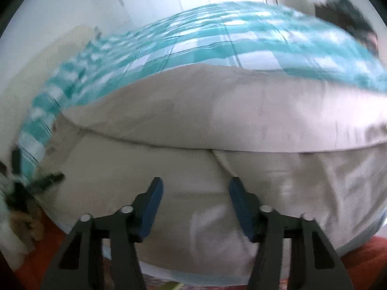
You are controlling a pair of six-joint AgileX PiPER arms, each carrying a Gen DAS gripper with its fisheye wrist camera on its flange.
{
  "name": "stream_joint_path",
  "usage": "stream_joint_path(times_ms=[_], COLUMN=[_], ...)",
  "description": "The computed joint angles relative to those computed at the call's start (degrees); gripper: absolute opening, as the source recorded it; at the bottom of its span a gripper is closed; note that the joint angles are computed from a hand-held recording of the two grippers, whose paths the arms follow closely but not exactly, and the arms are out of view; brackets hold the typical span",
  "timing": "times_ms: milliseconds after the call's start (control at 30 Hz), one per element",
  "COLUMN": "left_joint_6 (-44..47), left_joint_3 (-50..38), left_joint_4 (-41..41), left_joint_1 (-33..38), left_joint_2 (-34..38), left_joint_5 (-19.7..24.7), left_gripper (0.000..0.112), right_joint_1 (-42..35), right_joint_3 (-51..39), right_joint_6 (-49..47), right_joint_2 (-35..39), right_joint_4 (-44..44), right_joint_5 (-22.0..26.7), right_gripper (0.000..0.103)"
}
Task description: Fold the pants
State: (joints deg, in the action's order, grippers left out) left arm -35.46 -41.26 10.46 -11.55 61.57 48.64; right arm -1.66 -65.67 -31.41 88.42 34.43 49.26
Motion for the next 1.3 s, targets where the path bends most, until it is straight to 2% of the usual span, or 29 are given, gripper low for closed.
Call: stream_joint_path(times_ms=[33, 67, 133, 300, 367, 500, 600, 700, 733, 767, 833, 900, 1000, 1133, 1233, 1267, 1300], left_joint_6=[0.88, 1.24, 1.73, 1.14, 0.95, 0.58, -0.81, -3.12, -3.81, -4.11, -3.97, -3.13, -3.43, -5.12, -5.41, -5.50, -5.32], left_joint_3=[0.12, 0.15, 0.16, 0.31, 0.40, 0.39, 0.39, 0.42, 0.39, 0.37, 0.43, 0.65, 1.11, 1.13, 1.02, 0.97, 0.88], left_joint_4=[-0.53, -0.76, -0.90, -0.09, 0.31, 0.97, 1.79, 3.57, 4.18, 4.47, 4.49, 4.06, 4.56, 6.11, 6.43, 6.46, 6.31], left_joint_1=[0.64, 0.87, 1.17, 0.75, 0.53, 0.25, -0.25, -1.46, -1.89, -2.09, -2.08, -1.72, -1.92, -3.05, -3.31, -3.39, -3.27], left_joint_2=[-0.22, -0.29, -0.20, 0.09, 0.17, 0.63, 1.08, 1.65, 1.89, 2.03, 1.97, 1.63, 1.40, 1.93, 2.15, 2.19, 2.27], left_joint_5=[-0.02, -0.04, -0.21, -0.49, -0.56, -0.84, -1.10, -1.23, -1.25, -1.26, -1.35, -1.58, -2.03, -2.00, -1.88, -1.80, -1.79], left_gripper=[0.102, 0.102, 0.102, 0.102, 0.102, 0.103, 0.103, 0.103, 0.103, 0.103, 0.103, 0.103, 0.103, 0.103, 0.103, 0.103, 0.103], right_joint_1=[-1.49, -1.66, -1.58, -8.09, -12.71, -17.66, -21.85, -26.10, -26.74, -26.67, -26.12, -25.31, -26.93, -26.49, -26.36, -26.73, -27.21], right_joint_3=[-0.79, -0.77, -0.53, -2.62, -3.44, -3.74, -4.36, -5.58, -6.78, -7.51, -8.40, -9.15, -9.50, -11.14, -11.59, -11.44, -11.46], right_joint_6=[-0.19, 0.90, 4.44, 5.35, 2.57, 6.09, 7.28, -2.14, -3.64, -3.45, -1.39, 3.28, 6.86, 10.28, 11.64, 11.70, 11.71], right_joint_2=[0.63, 0.31, -0.92, 1.32, 3.20, 2.81, 2.25, 2.23, 3.72, 4.82, 7.11, 9.58, 11.94, 13.32, 14.79, 15.16, 15.28], right_joint_4=[1.00, -0.30, -5.18, -3.24, 1.03, -1.90, -1.24, 10.71, 13.96, 14.93, 15.51, 14.26, 15.65, 14.05, 15.43, 16.57, 17.04], right_joint_5=[1.21, 0.33, -2.76, -0.10, 2.51, -1.43, -2.20, 5.94, 10.43, 12.64, 13.95, 12.16, 8.93, 4.42, 2.64, 1.89, 1.52], right_gripper=[0.045, 0.049, 0.050, 0.051, 0.047, 0.047, 0.049, 0.054, 0.057, 0.061, 0.062, 0.061, 0.052, 0.049, 0.037, 0.025, 0.008])
